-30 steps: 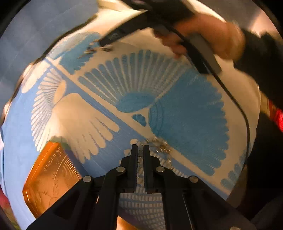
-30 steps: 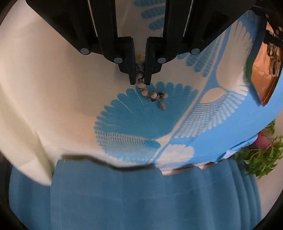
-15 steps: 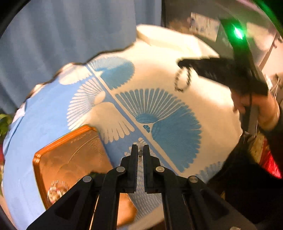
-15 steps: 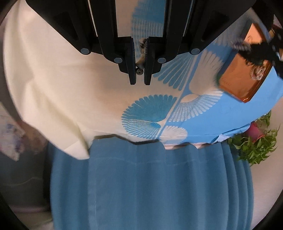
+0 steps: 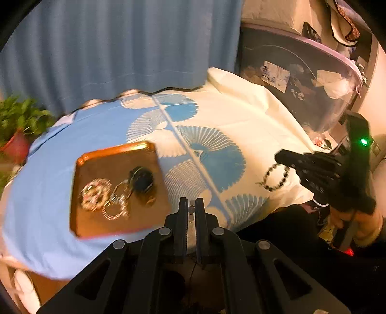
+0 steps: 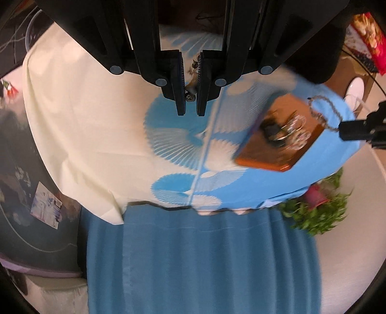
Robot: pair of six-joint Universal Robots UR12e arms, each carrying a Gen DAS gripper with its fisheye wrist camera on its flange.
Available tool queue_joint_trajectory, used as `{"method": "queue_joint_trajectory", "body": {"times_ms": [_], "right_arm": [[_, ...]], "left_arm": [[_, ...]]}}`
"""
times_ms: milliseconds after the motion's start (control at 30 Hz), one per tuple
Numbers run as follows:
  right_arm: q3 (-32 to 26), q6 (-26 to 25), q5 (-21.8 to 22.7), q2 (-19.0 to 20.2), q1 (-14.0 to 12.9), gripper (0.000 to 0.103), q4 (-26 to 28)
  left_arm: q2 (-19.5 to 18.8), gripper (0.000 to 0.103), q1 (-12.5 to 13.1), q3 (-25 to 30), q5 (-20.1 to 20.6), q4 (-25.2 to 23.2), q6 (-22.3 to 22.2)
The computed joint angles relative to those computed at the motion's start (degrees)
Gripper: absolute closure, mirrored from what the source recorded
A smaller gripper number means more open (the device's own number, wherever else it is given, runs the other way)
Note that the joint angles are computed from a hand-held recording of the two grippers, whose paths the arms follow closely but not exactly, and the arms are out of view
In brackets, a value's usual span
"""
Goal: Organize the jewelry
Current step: 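Lift and carry both pieces over the copper tray with both tools, then lower both tools into the tray and open them, releasing both pieces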
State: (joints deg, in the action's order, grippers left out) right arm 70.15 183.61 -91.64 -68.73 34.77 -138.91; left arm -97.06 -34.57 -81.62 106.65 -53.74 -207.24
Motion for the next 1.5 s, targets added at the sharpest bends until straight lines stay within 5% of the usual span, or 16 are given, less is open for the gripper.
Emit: {"method": "queue_joint_trajectory", "body": {"times_ms": [367, 800, 1133, 1500], "right_arm": [[8.67, -0.51, 0.09, -6.4, 5.31, 0.094, -4.16], [9.09, -4.24, 0.06, -6.77, 8.46, 0.094, -3.09], [2.73, -5.99, 0.45, -1.53, 9.52, 0.094, -1.6], [-17.99, -7.61, 4.26, 14.33, 10.05, 0.094, 3.62]], "left_arm": [[3.89, 0.1, -5.46, -5.42, 10.51, 0.09, -7.92], [5.75, 0.1, -6.68, -7.92, 13.72, 1.17, -10.44], [6.61, 0.1, -2.62, -9.92, 12.18, 2.62, -9.73], [4.86, 0.1, 6.82, -11.1, 9.14, 3.86, -6.91]]}}
